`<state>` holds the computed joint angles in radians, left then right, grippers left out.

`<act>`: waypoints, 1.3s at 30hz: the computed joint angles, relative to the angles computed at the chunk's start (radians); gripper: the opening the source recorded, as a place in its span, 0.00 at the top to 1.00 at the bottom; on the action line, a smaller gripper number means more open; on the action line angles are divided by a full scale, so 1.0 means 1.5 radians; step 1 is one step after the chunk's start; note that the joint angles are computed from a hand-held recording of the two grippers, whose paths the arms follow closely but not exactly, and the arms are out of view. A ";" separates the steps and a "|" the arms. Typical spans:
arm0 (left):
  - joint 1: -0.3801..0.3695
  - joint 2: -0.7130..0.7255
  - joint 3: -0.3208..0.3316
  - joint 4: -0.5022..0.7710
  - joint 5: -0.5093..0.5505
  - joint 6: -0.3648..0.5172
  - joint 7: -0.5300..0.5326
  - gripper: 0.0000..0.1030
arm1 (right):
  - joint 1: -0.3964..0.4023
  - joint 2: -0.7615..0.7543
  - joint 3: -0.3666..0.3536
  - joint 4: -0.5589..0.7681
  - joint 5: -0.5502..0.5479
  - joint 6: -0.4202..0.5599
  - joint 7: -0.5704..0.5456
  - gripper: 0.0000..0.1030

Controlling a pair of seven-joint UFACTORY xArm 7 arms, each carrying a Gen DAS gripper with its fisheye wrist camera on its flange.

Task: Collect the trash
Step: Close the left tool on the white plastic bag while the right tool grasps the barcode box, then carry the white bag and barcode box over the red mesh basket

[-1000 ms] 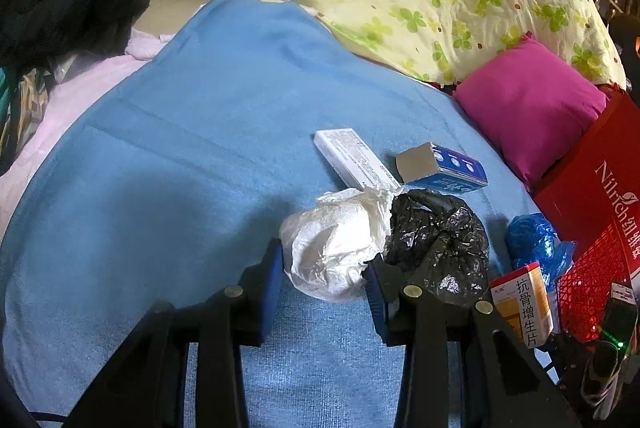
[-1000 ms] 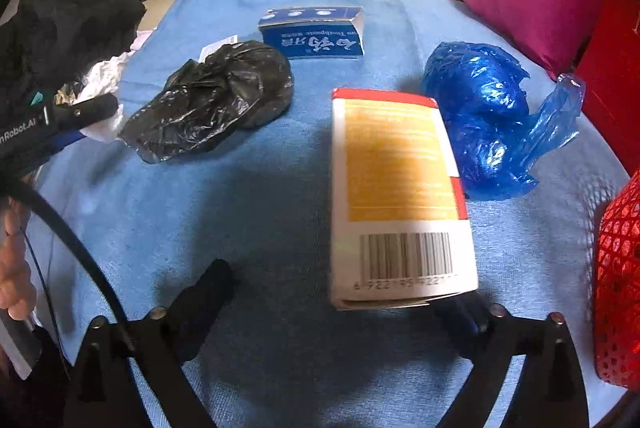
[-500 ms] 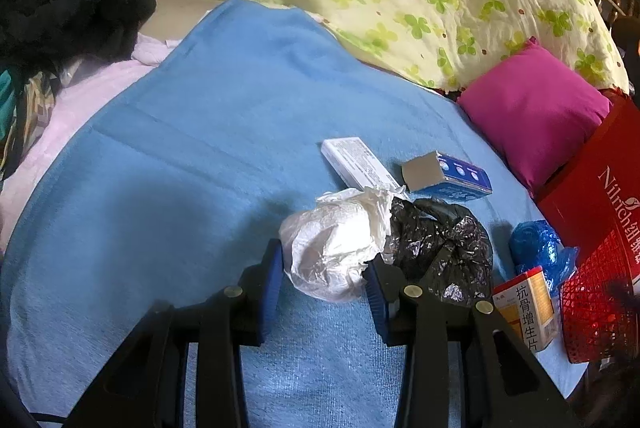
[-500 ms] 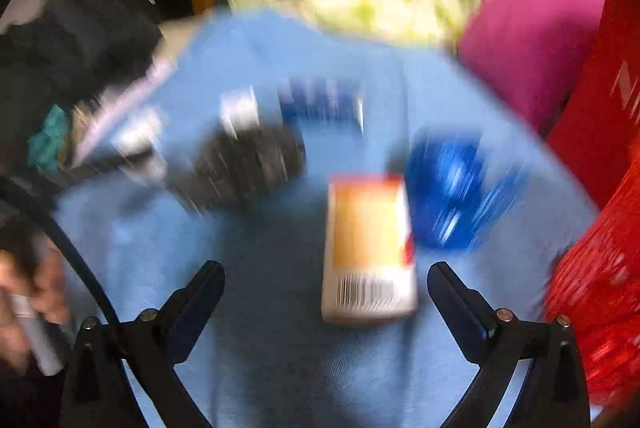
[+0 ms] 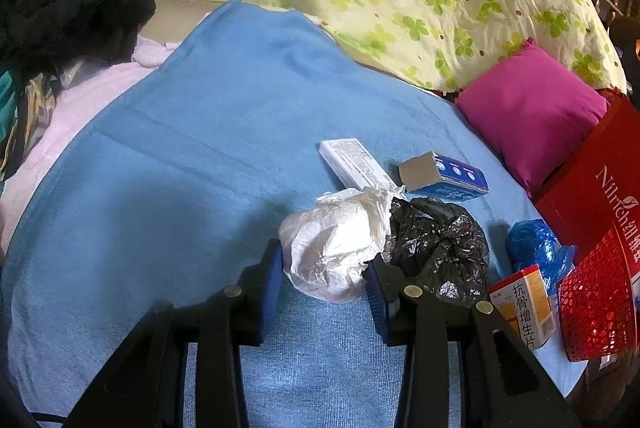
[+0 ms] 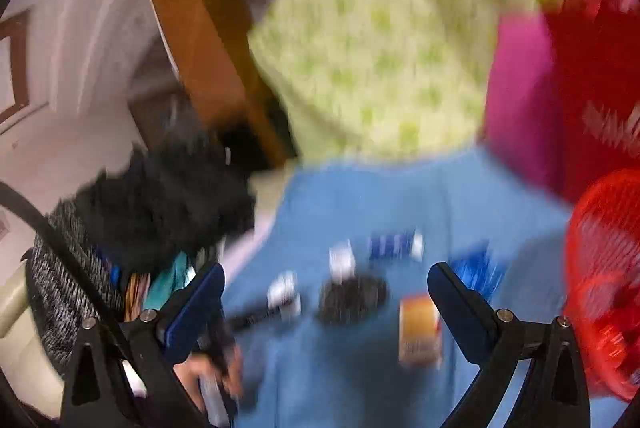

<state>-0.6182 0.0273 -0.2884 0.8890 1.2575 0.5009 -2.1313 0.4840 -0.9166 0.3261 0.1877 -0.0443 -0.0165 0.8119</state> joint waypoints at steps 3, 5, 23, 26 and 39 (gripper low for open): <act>0.001 -0.001 0.001 0.000 0.004 -0.002 -0.001 0.60 | -0.017 0.112 -0.016 0.042 -0.024 0.028 -0.048 0.00; -0.001 0.000 -0.001 0.003 0.007 0.005 0.000 0.60 | -0.033 0.154 -0.013 0.067 -0.035 0.087 -0.033 0.00; -0.038 0.020 -0.008 0.042 0.069 0.037 0.025 0.60 | -0.150 0.374 0.057 0.146 -0.094 0.079 -0.023 0.48; -0.045 0.031 -0.010 0.055 0.070 0.046 0.043 0.60 | -0.148 0.392 0.051 0.155 -0.111 0.086 -0.014 0.47; -0.071 0.055 -0.001 0.081 0.099 0.041 0.067 0.60 | -0.181 0.354 0.077 0.143 -0.197 0.075 0.048 0.53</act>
<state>-0.7251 0.1097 -0.2898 1.0106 1.4054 0.5626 -2.0308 0.2128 -0.3861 0.4410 0.4028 -0.3401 0.0953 0.8832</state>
